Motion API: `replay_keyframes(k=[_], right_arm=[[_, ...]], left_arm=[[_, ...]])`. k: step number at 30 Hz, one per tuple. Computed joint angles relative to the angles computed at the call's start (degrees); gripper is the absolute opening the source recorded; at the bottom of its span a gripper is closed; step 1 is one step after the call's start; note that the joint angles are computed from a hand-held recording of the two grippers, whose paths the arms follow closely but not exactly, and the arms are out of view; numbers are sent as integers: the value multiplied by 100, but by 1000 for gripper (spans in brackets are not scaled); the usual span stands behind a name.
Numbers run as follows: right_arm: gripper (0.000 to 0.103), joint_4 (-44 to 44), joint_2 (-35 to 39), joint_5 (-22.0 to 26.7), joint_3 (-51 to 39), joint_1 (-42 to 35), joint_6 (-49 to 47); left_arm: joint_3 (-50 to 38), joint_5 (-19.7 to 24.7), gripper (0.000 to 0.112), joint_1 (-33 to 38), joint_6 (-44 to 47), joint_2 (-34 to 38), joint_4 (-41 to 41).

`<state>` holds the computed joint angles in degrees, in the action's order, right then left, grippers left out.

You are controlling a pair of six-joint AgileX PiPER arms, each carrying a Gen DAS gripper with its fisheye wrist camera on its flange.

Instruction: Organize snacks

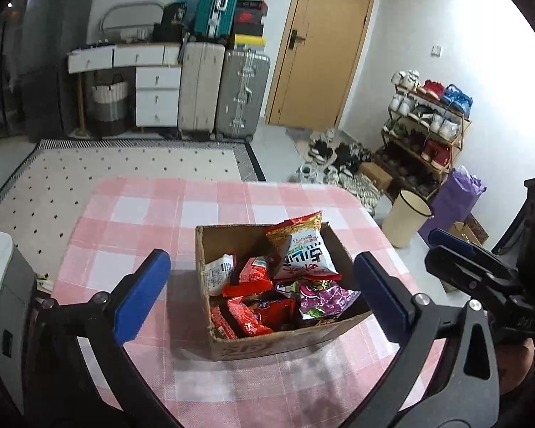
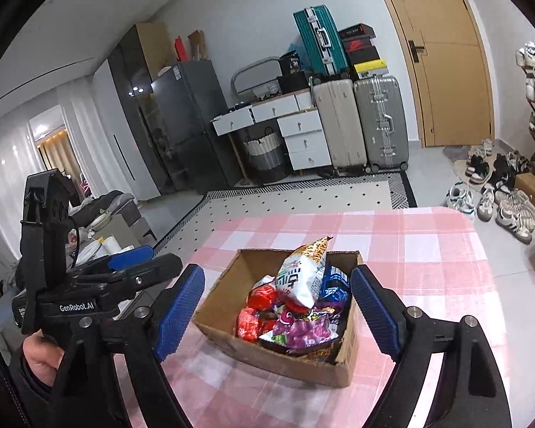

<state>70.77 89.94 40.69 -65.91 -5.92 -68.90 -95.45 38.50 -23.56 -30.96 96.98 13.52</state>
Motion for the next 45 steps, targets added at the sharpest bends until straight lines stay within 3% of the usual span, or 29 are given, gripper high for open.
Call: replay_keyframes(k=[5, 9, 20, 31, 36, 41, 45], right_arm=[[89, 106, -550, 85, 431, -114, -143], [90, 192, -1011, 231, 805, -290, -290], [92, 198, -2292, 891, 1892, -1019, -542], [94, 397, -3334, 2236, 3037, -2620, -1382], [95, 518, -3406, 2675, 3611, -3344, -2181], [95, 851, -2921, 2538, 4091, -3507, -3220], [95, 1532, -2400, 2286, 4563, -3472, -4601]], left_arm=[[575, 12, 102, -247, -397, -584, 411], [1003, 214, 102, -721, -1078, -1042, 1352], [1909, 900, 102, -1977, -2528, -2136, 2720], [3072, 1794, 102, -3368, -4255, -3010, 4105], [3818, 1935, 102, -3748, -5209, -3269, 4904], [4582, 1598, 102, -3536, -6092, -3353, 5451], [5212, 1318, 102, -3227, -7135, -3280, 6109]])
